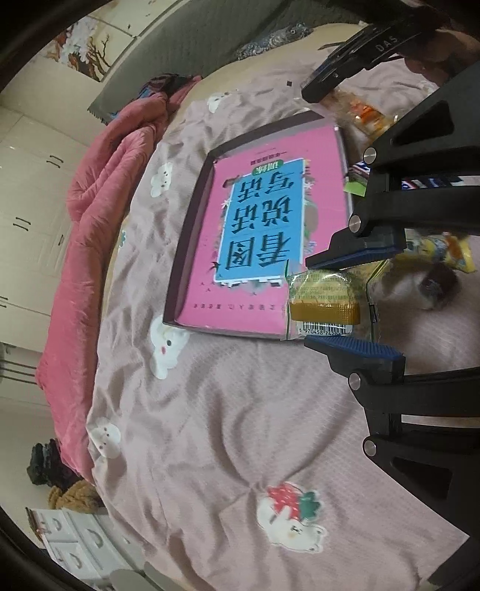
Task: Organize snacks
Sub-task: 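Carry the cake with the left tool into the tray while the right tool carries the red candy there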
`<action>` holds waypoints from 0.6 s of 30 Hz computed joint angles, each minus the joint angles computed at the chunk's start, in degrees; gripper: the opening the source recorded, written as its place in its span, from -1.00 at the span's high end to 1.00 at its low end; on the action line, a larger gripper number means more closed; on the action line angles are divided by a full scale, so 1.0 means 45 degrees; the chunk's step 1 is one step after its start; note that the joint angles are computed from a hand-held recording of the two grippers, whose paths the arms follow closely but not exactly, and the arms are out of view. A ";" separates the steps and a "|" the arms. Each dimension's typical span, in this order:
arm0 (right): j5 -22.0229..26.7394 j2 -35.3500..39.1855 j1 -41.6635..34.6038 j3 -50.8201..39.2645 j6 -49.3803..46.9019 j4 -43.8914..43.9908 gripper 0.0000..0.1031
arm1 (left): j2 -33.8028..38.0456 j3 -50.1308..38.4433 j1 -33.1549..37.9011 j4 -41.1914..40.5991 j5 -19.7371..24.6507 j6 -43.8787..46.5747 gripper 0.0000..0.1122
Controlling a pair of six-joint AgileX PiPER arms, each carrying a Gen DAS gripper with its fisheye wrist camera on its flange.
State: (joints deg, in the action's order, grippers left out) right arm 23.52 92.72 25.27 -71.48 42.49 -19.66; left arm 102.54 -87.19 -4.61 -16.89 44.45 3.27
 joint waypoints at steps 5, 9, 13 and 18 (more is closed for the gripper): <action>0.0112 0.0357 -0.0328 -0.0367 -0.0139 0.0177 0.30 | 0.0597 -0.0650 -0.0371 0.0441 -0.0036 -0.0427 0.36; 0.0207 0.0786 -0.0531 -0.0720 -0.0042 0.0119 0.30 | 0.1058 -0.1130 -0.0547 0.0571 0.0033 -0.0630 0.36; 0.0423 0.1157 -0.0612 -0.0976 0.0335 -0.0269 0.30 | 0.1552 -0.1592 -0.0671 0.0594 0.0167 -0.0698 0.36; 0.0995 0.1677 -0.0590 -0.1425 0.0841 -0.0982 0.30 | 0.2043 -0.1987 -0.0832 0.0736 0.0273 -0.0722 0.36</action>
